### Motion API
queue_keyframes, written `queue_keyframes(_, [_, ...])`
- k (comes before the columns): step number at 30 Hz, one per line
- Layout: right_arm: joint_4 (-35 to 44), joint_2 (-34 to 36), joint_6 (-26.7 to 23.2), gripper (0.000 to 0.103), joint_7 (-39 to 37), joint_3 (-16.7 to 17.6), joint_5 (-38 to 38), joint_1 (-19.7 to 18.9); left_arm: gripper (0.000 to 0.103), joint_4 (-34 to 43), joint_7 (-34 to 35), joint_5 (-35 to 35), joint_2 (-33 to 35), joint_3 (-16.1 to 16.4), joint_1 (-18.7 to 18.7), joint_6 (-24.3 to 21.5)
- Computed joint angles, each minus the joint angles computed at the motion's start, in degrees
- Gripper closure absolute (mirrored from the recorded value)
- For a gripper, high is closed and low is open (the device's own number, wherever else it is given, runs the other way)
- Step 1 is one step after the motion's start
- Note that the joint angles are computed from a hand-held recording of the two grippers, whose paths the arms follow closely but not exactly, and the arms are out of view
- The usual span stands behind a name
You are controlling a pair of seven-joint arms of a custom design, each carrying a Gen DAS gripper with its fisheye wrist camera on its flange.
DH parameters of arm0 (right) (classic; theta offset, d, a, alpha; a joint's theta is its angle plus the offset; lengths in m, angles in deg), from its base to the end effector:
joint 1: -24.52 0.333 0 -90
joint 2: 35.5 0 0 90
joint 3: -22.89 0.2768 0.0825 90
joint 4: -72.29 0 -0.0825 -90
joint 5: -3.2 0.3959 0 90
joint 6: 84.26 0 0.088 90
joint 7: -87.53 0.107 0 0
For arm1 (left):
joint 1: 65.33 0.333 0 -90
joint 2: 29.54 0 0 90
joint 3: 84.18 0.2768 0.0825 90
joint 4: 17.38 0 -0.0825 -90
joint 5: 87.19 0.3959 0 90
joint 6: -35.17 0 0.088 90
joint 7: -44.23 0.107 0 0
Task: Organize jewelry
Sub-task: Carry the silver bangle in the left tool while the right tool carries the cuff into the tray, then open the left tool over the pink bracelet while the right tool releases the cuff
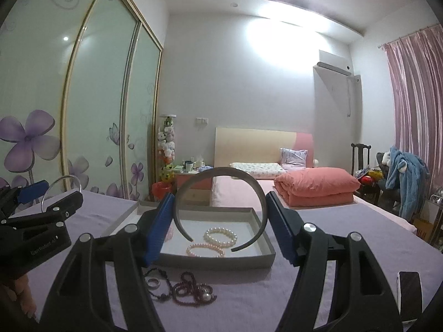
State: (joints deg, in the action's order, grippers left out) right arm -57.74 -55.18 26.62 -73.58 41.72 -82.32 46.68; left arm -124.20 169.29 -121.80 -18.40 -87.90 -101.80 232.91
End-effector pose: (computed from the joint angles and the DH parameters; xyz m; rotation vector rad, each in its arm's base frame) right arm 0.4136 0.2823 0.5121 -0.9679 1.6912 -1.5631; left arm 0.5290 -0.3561 0.5247 -0.9731 1.8069 -1.3870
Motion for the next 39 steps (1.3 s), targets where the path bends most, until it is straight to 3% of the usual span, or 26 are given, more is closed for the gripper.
queue_keyframes(10, [2.29, 2.46, -0.65, 0.038, 0.01, -1.04, -2.79, -0.49, 0.031, 4.16, 2.35, -1.75, 3.07, 2.26, -2.53, 0.26])
queue_keyframes(12, [2.88, 3.03, -0.40, 0.038, -0.12, -1.52, -3.48, -0.74, 0.031, 6.28, 3.42, -3.23, 4.52, 4.56, -4.74, -0.45])
queue_keyframes(17, [4.43, 4.49, 2.53, 0.038, 0.43, -3.89, -4.43, -1.99, 0.031, 13.58, 1.68, -5.37, 9.82, 14.62, -12.62, -5.35])
queue_keyframes(23, [8.13, 8.03, 10.82, 0.038, 0.81, -7.94, -2.12, -4.85, 0.031, 24.07, -6.97, -0.88, 18.12, 22.62, -16.35, -14.93])
queue_keyframes(26, [10.32, 10.47, 15.70, 0.038, 0.14, -10.07, 0.08, -6.44, 0.031, 30.35, -12.17, 2.25, 22.75, 24.71, -16.08, -21.27])
queue_keyframes(31, [13.28, 14.22, 25.15, 0.038, -1.03, -13.39, 5.83, -8.96, 0.031, 39.59, -17.71, 6.90, 28.63, 23.89, -13.16, -29.52])
queue_keyframes(39, [16.23, 19.19, 35.54, 0.035, -4.72, -16.70, 14.46, -11.31, 0.030, 54.75, -21.52, 13.01, 36.89, 18.07, -6.88, -41.38])
